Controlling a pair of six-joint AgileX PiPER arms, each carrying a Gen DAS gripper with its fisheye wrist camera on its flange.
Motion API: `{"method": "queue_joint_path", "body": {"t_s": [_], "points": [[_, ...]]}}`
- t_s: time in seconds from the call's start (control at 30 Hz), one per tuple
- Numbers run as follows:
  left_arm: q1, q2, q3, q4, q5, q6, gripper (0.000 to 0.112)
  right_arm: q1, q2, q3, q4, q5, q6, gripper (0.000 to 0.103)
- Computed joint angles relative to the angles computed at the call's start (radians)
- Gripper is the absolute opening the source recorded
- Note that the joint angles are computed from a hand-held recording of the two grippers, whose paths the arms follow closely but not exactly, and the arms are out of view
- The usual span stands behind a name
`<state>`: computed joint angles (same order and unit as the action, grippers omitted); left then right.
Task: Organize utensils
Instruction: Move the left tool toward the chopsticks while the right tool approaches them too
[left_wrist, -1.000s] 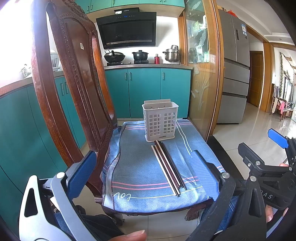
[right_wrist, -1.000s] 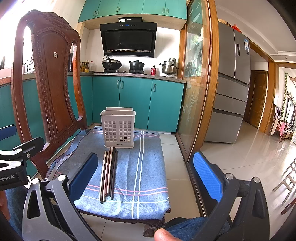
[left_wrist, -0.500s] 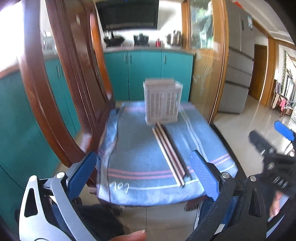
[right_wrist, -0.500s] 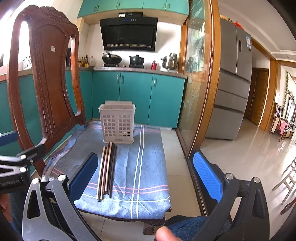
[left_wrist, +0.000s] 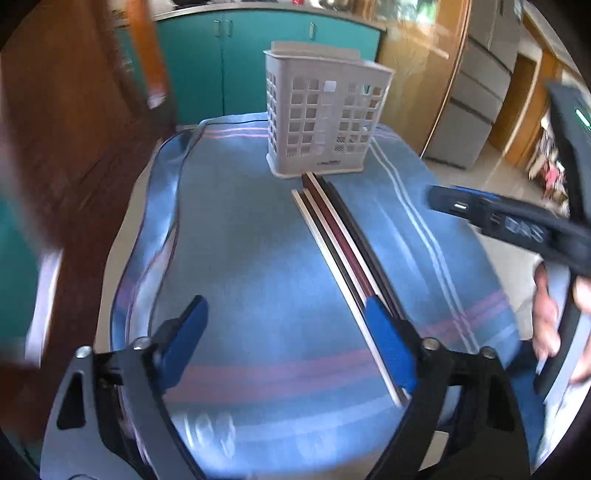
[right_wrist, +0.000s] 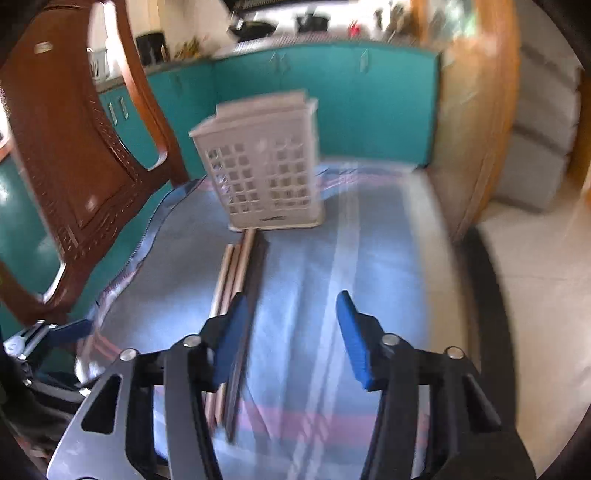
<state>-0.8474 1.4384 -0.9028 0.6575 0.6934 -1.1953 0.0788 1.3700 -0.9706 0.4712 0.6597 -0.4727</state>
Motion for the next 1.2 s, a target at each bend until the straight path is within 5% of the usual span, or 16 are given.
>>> {"method": "queue_joint_path", "body": {"t_s": [0.13,0.33,0.57,1.1,1.2], "points": [[0.111,0.102,-0.050,0.002,-0.072,0.086,0.067,0.078,0.256,-0.210,-0.075,0.025,0.077,0.039],[0.182,0.146,-0.029,-0.134,-0.195,0.195,0.067,0.124,0.417,-0.284,-0.105,0.027,0.103,0.040],[0.206,0.213,-0.080,-0.290,-0.227,0.304,0.071,0.226,0.441,-0.249,-0.258,-0.098,0.216,0.039],[0.110,0.271,-0.153,-0.087,-0.126,0.085,0.073,0.095,0.430,-0.177,-0.197,-0.117,0.204,0.040],[0.093,0.282,-0.171,-0.057,-0.117,0.077,0.059,0.066,0.440,-0.184,-0.145,-0.111,0.135,0.040]]}}
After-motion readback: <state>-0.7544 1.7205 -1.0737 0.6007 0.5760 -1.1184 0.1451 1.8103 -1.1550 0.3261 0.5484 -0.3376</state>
